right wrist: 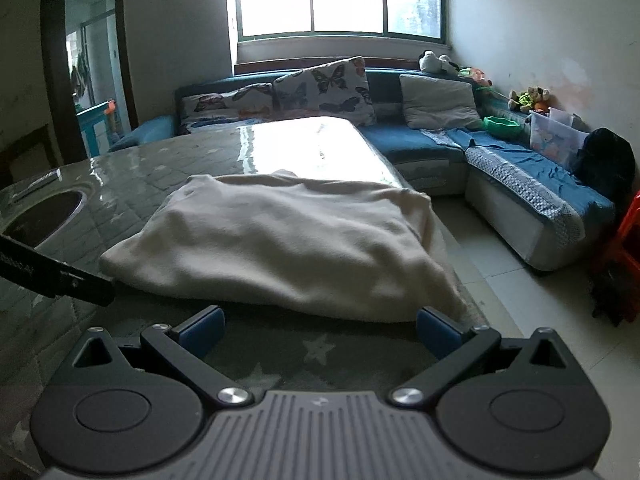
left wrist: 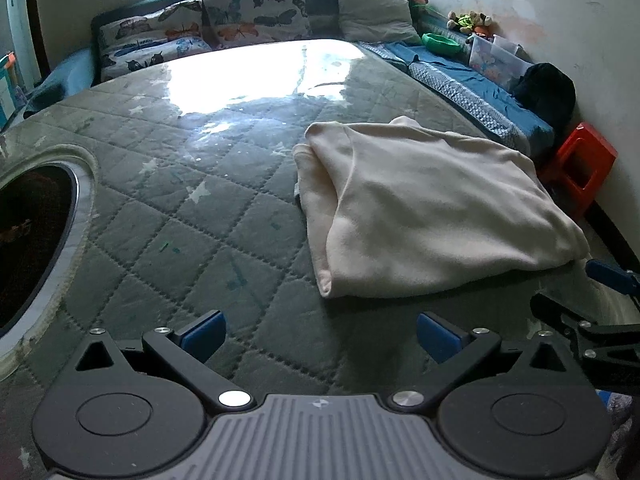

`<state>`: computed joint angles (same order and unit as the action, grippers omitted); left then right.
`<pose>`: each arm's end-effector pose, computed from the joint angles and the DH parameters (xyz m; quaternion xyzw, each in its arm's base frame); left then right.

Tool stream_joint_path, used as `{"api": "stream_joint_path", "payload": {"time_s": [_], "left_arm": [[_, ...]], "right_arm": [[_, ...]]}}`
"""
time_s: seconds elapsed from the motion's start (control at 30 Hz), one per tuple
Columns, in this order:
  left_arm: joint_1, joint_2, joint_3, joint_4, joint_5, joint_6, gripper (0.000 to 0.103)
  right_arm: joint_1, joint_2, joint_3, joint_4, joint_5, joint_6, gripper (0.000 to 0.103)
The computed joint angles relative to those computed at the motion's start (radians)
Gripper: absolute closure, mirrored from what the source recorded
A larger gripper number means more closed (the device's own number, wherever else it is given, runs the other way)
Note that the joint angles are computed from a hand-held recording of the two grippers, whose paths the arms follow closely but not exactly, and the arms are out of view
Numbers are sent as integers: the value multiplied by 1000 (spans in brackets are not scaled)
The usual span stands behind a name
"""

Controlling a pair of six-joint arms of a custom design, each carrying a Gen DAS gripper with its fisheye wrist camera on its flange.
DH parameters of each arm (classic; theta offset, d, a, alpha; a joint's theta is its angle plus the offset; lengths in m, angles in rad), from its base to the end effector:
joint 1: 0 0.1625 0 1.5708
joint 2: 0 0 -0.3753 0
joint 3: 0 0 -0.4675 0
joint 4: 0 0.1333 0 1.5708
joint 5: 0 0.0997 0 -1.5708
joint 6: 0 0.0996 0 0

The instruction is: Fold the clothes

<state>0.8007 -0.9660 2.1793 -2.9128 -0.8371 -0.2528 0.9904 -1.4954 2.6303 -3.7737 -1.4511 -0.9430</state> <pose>-0.1943 -0.4876 -0.0273 0.2160 0.9064 -0.2275 0.2827 -0.0762 -0.3810 0.1527 0.1849 -0.8397 0.4032 0.3134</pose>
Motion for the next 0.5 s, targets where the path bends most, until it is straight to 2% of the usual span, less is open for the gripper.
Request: {"api": "stream_joint_path", "payload": {"time_s": [0.5], "left_arm": [[-21,-56,65,18,14,-26,0]], "right_arm": [[-20,-13,39,-8,-10,4,0]]}}
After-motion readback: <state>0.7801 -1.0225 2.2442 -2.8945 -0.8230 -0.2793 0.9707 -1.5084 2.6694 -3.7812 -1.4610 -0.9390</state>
